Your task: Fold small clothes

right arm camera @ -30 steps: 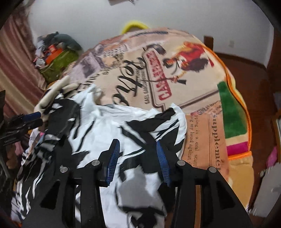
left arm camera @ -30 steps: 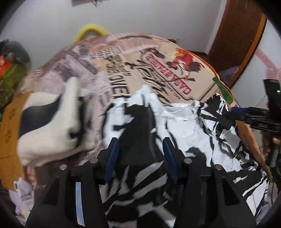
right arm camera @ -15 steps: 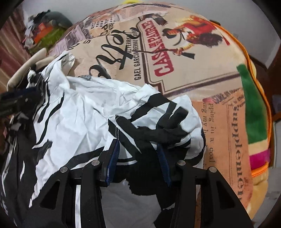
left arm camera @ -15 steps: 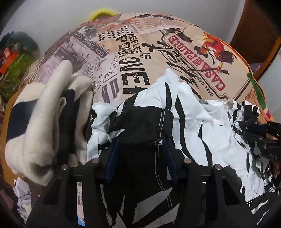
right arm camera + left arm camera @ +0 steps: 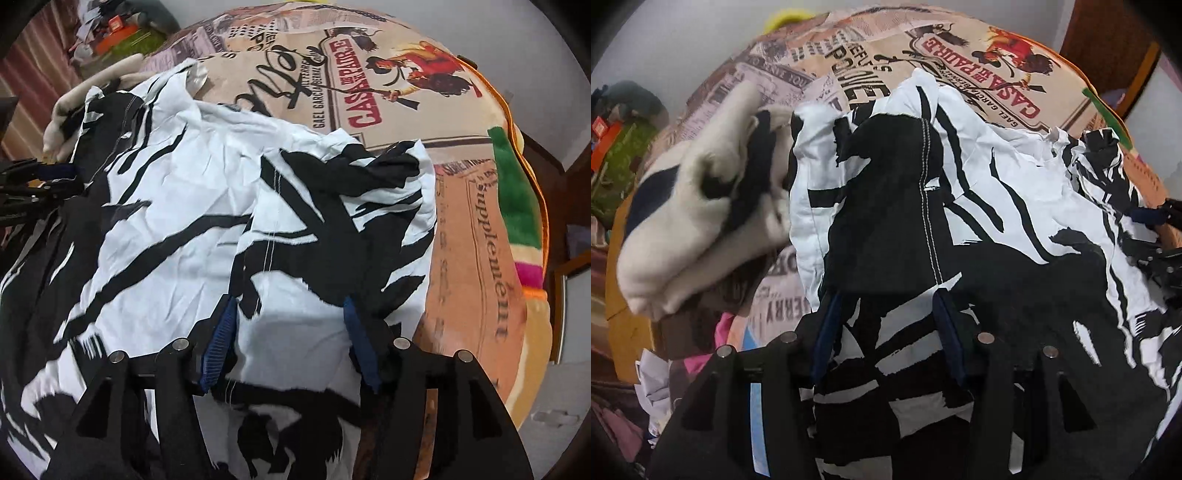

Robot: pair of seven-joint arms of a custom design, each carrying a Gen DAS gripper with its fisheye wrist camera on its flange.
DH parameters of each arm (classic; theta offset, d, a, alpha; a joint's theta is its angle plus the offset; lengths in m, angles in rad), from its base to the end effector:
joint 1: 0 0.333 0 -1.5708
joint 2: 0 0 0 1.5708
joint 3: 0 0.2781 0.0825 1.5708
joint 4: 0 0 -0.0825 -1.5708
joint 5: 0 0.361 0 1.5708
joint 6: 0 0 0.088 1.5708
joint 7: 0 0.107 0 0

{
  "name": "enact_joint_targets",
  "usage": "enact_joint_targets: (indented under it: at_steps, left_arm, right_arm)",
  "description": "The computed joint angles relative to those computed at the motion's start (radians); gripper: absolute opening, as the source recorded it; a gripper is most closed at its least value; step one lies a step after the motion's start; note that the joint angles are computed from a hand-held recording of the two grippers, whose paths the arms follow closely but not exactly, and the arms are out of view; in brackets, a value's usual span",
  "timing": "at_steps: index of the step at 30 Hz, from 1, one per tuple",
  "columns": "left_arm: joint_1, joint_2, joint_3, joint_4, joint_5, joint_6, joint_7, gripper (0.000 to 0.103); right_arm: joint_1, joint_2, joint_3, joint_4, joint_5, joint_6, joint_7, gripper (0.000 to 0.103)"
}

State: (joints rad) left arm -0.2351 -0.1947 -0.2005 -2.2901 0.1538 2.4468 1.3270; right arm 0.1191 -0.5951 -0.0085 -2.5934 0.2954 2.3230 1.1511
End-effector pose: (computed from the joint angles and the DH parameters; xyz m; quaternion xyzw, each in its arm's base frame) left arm 0.4531 -0.2133 0.4403 -0.5845 0.7893 -0.1210 0.1441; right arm 0.3900 0.0485 0.4623 -0.8062 0.5558 -0.0553 0.1949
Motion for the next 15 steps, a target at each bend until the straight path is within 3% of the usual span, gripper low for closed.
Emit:
enact_joint_targets:
  at_steps: [8, 15]
  left_arm:
    - [-0.003, -0.123, 0.000, -0.064, 0.037, -0.045, -0.034, 0.052]
    - [0.003, -0.362, 0.020, -0.200, 0.035, -0.071, -0.085, 0.061]
  right_arm:
    - [-0.016, -0.137, 0.015, -0.035, -0.059, -0.114, 0.017, 0.061]
    - [-0.055, -0.352, 0.001, -0.093, -0.059, -0.195, 0.046, 0.061]
